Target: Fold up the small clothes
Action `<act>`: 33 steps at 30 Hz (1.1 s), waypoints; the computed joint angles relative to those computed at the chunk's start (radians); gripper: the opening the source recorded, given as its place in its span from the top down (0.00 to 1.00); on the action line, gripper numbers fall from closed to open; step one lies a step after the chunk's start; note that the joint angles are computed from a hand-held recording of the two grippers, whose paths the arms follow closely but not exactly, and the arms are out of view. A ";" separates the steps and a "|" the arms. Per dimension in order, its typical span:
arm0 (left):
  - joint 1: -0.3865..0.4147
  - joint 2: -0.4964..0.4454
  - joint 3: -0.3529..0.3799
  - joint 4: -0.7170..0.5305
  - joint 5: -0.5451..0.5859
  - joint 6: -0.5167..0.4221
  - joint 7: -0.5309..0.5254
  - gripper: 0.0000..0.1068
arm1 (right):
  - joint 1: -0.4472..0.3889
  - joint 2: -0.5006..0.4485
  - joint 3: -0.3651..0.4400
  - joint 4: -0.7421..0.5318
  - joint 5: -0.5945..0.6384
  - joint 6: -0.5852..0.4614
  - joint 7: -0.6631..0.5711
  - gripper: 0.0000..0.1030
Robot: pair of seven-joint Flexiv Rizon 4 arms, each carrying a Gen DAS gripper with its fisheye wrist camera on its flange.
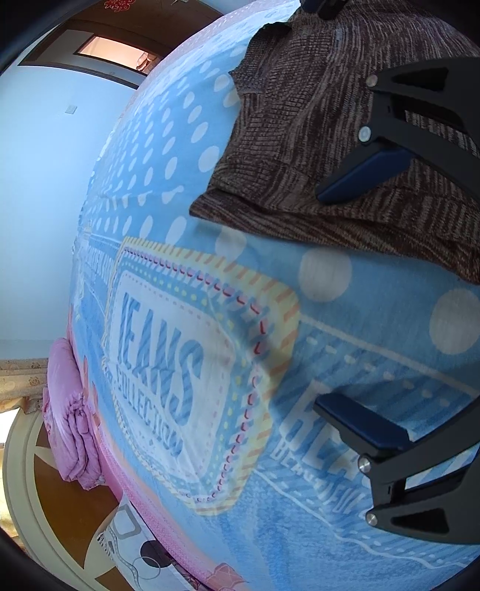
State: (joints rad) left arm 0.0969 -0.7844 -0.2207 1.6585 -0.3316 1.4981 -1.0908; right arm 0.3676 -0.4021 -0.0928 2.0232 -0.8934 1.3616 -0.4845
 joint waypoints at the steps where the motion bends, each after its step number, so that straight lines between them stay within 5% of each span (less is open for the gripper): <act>1: 0.002 0.000 -0.003 0.000 -0.001 0.000 0.000 0.04 | -0.010 -0.021 0.028 -0.022 0.051 -0.025 -0.049 0.53; 3: 0.010 0.000 -0.014 0.005 -0.004 0.004 0.002 0.04 | 0.002 -0.037 0.016 -0.042 0.046 -0.040 -0.036 0.88; 5: 0.013 0.001 -0.018 0.007 -0.005 0.008 0.002 0.04 | 0.018 -0.040 -0.010 -0.056 0.039 -0.046 0.003 0.97; 15: 0.016 0.000 -0.021 0.008 -0.003 0.013 -0.002 0.04 | 0.013 -0.048 -0.043 -0.053 -0.009 -0.028 0.121 0.94; 17: 0.021 0.000 -0.027 0.011 -0.005 0.014 -0.001 0.04 | 0.024 -0.003 -0.070 -0.010 -0.081 -0.010 0.161 0.72; 19: 0.024 0.000 -0.031 0.011 -0.006 0.013 0.001 0.04 | 0.022 0.060 -0.102 0.046 -0.199 -0.002 0.249 0.66; 24: 0.034 -0.001 -0.044 0.013 -0.011 0.016 0.004 0.04 | -0.049 0.216 -0.122 0.179 -0.383 -0.128 0.490 0.66; 27: 0.031 -0.002 -0.041 0.012 -0.011 0.017 0.002 0.04 | -0.153 0.238 -0.125 0.241 -0.438 0.007 0.616 0.66; 30: 0.029 -0.001 -0.037 0.011 -0.010 0.017 0.002 0.04 | -0.214 0.201 -0.089 0.256 -0.402 0.121 0.585 0.66; 33: 0.030 -0.001 -0.037 0.013 -0.009 0.018 0.002 0.04 | -0.227 0.196 -0.034 0.263 -0.382 0.054 0.562 0.72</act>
